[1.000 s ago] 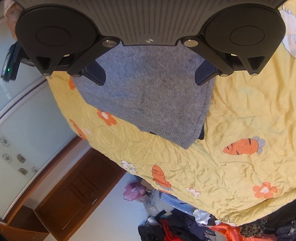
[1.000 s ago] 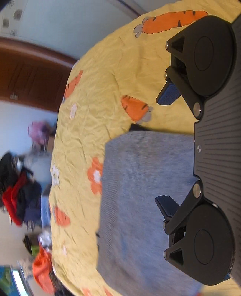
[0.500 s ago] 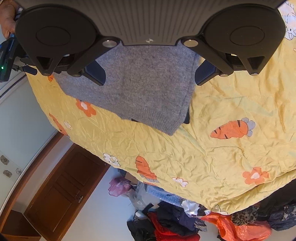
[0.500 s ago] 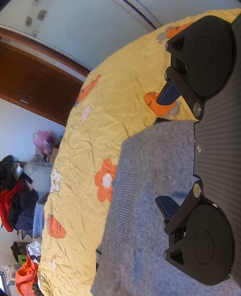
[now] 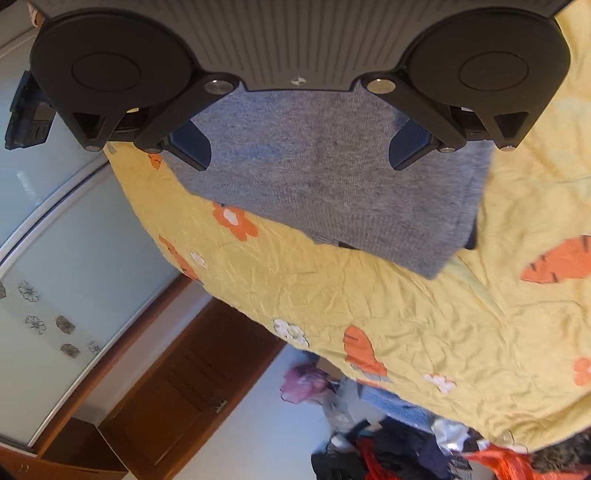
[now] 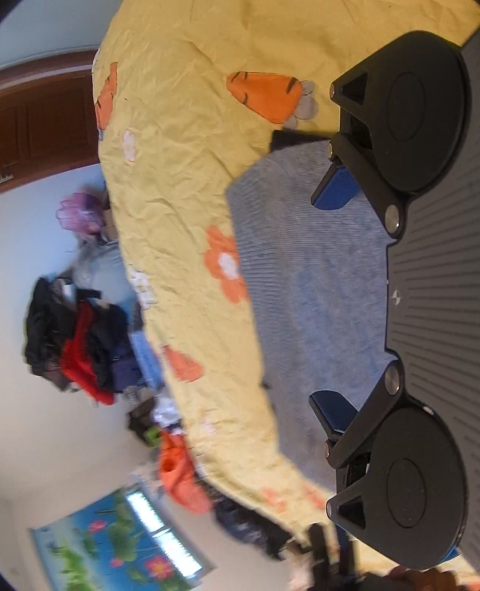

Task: Fold small clothes

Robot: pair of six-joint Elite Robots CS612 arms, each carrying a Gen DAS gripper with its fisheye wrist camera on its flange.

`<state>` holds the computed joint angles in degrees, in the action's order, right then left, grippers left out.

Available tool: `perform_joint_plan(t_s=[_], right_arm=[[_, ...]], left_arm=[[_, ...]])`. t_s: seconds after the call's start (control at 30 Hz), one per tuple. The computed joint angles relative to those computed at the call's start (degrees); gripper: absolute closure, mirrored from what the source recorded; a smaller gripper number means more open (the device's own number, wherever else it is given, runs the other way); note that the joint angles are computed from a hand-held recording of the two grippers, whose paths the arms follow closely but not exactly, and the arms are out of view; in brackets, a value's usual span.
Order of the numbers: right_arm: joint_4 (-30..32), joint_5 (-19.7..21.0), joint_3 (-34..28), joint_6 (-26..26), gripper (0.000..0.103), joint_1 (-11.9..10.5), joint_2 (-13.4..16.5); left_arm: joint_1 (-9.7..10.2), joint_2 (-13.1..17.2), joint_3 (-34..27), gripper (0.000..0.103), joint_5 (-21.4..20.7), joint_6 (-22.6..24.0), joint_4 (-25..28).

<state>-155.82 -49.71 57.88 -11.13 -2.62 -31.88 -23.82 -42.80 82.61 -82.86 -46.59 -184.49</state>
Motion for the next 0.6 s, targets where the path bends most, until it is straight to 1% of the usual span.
perform_joint_plan(t_s=[0.03, 0.07, 0.1, 0.13, 0.17, 0.2, 0.23, 0.27, 0.3, 0.33, 0.37, 0.4, 0.43, 0.47, 0.53, 0.57, 0.6], right_arm=[[0.83, 0.91, -0.26, -1.14, 0.0, 0.1, 0.19], [2.01, -0.58, -0.8, -2.21, 0.0, 0.43, 0.37], [3.18, -4.08, -1.44, -2.84, 0.0, 0.91, 0.56], [5.27, -5.86, -2.52, -3.62, 0.0, 1.17, 1.03], [6.72, -6.69, -3.31, -4.2, 0.0, 1.21, 1.55], [5.77, -8.87, -3.13, -4.43, 0.0, 1.39, 1.68], [4.99, -9.92, -2.63, -5.56, 0.0, 1.49, 1.54], [4.91, -9.76, -2.1, -7.04, 0.0, 1.46, 1.28], [3.97, -10.04, -1.17, -7.69, 0.001, 1.45, 0.77], [2.26, -10.05, 0.07, -7.56, 0.001, 1.35, 0.13], [1.0, -9.22, 1.35, -6.98, 0.001, 1.13, -0.57], [0.54, -7.08, 2.31, -6.67, 0.001, 0.73, -1.21], [0.0, -4.24, 3.63, -6.8, 0.0, 0.27, -1.9], [-0.46, -2.49, 5.06, -7.21, 0.0, 0.01, -2.63], [-0.19, -1.44, 7.68, -9.96, 0.0, -0.11, -4.04], [-0.12, -1.49, 8.9, -10.97, 0.0, -0.14, -4.56], [0.23, -2.7, 9.75, -11.81, 0.0, -0.01, -4.86]], left_arm=[[0.08, 0.4, -0.7, 0.0, 1.17, -0.74, 2.12], [0.33, 0.88, -1.18, 0.0, 1.76, -1.08, 3.44], [0.57, 1.33, -1.55, 0.0, 2.45, -1.85, 4.99], [0.86, 1.77, -1.32, 0.0, 2.66, -2.99, 5.1], [0.88, 2.13, -0.94, 0.0, 2.93, -1.75, 2.82], [0.87, 1.95, -0.61, 0.0, 2.77, -0.69, 2.59], [0.6, 1.4, -0.13, 0.0, 3.29, -0.15, 3.19], [0.11, 0.68, 0.68, 0.0, 4.44, 0.07, 3.08], [-0.29, -0.04, 1.72, 0.0, 4.71, 0.22, 2.0], [-0.62, -0.74, 2.88, 0.0, 4.07, 0.05, 0.28], [-0.96, -1.33, 4.2, 0.0, 3.29, -0.26, -2.15], [-1.35, -1.81, 5.34, 0.0, 2.51, -0.27, -4.11], [-1.79, -2.31, 6.12, 0.0, 2.03, 0.2, -4.34], [-2.26, -2.76, 6.82, 0.0, 2.05, 0.57, -3.98], [-2.97, -3.13, 8.0, 0.0, 1.6, 0.64, -3.85], [-3.25, -3.26, 8.18, 0.0, 1.63, 1.31, -2.05], [-3.71, -3.51, 8.23, 0.0, 3.31, 1.1, 1.19]])
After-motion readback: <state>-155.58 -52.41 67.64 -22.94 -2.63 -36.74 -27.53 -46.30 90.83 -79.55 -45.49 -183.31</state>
